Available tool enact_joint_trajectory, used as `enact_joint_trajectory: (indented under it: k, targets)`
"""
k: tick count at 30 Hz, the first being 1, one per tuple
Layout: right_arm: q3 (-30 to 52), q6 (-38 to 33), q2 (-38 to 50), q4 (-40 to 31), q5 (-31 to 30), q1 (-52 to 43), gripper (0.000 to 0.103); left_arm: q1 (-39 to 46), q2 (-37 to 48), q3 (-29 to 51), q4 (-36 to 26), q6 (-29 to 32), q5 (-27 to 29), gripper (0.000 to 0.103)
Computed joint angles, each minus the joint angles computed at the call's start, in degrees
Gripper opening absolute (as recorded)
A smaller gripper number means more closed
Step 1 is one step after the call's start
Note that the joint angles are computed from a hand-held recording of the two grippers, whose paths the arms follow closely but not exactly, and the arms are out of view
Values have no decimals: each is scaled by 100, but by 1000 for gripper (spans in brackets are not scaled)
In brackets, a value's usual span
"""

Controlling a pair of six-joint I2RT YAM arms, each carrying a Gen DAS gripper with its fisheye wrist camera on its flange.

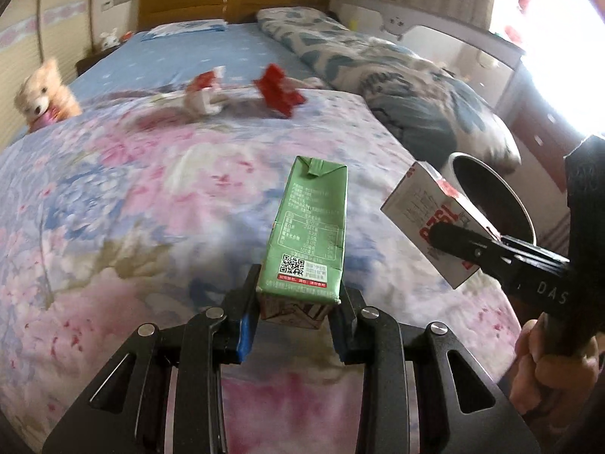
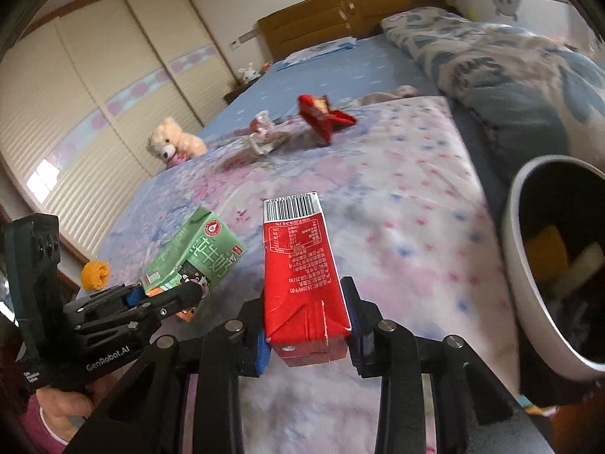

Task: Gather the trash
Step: 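Carry the green carton and red carton over the bin with both tools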

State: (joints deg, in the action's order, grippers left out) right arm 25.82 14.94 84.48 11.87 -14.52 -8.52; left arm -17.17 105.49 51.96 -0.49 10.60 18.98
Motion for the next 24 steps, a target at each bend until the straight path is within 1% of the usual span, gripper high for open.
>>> enact_joint_trajectory:
  k: [10,24]
  targets:
    - [-527,-186,-1162,-484,-271,-831,32,-713,-166,-106,-103,6,-241,30]
    - [-772,-546,-1916,-992,-719,-1971,32,-1344,-210,95,-207,-85,-475,30]
